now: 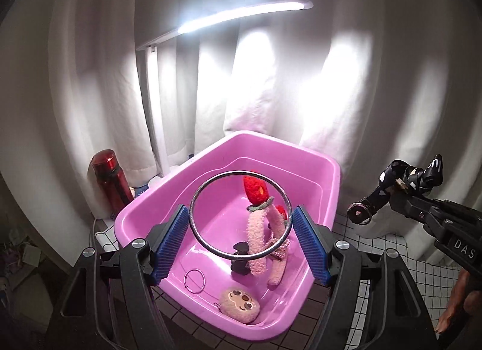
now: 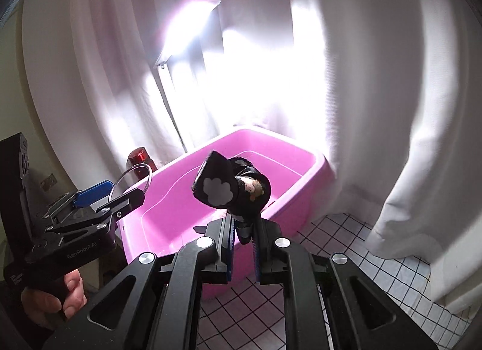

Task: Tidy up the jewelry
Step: 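Lift the bangle and black clip and carry them over the pink tub, then open both tools to drop the bangle and black clip into the tub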

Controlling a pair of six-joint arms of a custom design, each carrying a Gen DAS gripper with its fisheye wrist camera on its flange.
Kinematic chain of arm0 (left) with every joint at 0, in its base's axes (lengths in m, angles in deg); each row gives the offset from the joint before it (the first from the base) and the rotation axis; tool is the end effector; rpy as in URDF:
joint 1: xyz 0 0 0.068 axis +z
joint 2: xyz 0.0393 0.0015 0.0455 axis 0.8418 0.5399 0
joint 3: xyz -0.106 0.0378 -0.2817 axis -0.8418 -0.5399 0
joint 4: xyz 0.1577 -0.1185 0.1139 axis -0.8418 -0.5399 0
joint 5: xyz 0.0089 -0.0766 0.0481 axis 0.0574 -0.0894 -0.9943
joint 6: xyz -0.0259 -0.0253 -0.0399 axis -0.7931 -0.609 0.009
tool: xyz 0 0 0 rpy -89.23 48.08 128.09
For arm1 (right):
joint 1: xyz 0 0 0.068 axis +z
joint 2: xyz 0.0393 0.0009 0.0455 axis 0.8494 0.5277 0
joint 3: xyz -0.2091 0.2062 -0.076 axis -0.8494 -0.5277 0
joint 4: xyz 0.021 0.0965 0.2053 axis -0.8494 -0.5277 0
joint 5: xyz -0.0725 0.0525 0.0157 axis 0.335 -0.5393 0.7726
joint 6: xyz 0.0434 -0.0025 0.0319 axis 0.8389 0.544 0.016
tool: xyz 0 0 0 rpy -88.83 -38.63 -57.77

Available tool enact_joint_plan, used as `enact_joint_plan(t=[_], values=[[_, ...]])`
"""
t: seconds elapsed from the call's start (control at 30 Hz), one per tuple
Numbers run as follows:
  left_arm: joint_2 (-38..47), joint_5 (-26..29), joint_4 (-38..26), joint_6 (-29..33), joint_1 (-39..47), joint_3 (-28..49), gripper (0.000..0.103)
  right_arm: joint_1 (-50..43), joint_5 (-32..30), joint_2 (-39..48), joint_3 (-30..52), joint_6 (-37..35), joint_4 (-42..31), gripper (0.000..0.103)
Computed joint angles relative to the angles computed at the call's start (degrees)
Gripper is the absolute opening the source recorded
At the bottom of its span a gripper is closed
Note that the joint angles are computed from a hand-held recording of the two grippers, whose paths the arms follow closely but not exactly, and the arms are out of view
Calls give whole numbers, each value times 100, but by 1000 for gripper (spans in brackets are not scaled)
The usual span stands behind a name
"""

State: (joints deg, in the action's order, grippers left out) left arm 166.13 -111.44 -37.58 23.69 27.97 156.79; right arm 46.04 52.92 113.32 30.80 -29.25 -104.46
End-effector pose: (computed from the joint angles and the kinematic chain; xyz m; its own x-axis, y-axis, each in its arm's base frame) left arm 0.2866 -0.1431 0.4215 -0.5798 -0.0972 -0.8089 -0.1004 0.9938 -0.0474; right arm 0.3255 -0.0487 0.4282 -0.6099 -0.1162 -0.7839 -0.4229 0.8843 0.1979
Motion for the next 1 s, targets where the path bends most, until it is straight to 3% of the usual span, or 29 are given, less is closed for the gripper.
enact_joint_plan(t=[0.27, 0.5, 0.6, 0.7, 0.8, 1.0], values=[[291, 466, 23, -99, 628, -241, 69, 1083, 813, 948, 867, 258, -274, 10], [767, 841, -208, -227, 900, -96, 70, 1492, 1452, 1852, 1954, 316, -1006, 12], [885, 874, -315, -244, 972, -13, 72, 1570, 1762, 1971, 2110, 351, -1092, 32], [898, 834, -326, -313, 1030, -5, 88, 1578, 1932, 2059, 2245, 441, -1130, 53], [948, 862, -435, -376, 1103, 62, 93, 1510, 1929, 2181, 2469, 510, -1236, 56], [1103, 723, -859, -564, 1138, 312, 95, 1447, 1930, 1979, 2145, 634, -1017, 57]])
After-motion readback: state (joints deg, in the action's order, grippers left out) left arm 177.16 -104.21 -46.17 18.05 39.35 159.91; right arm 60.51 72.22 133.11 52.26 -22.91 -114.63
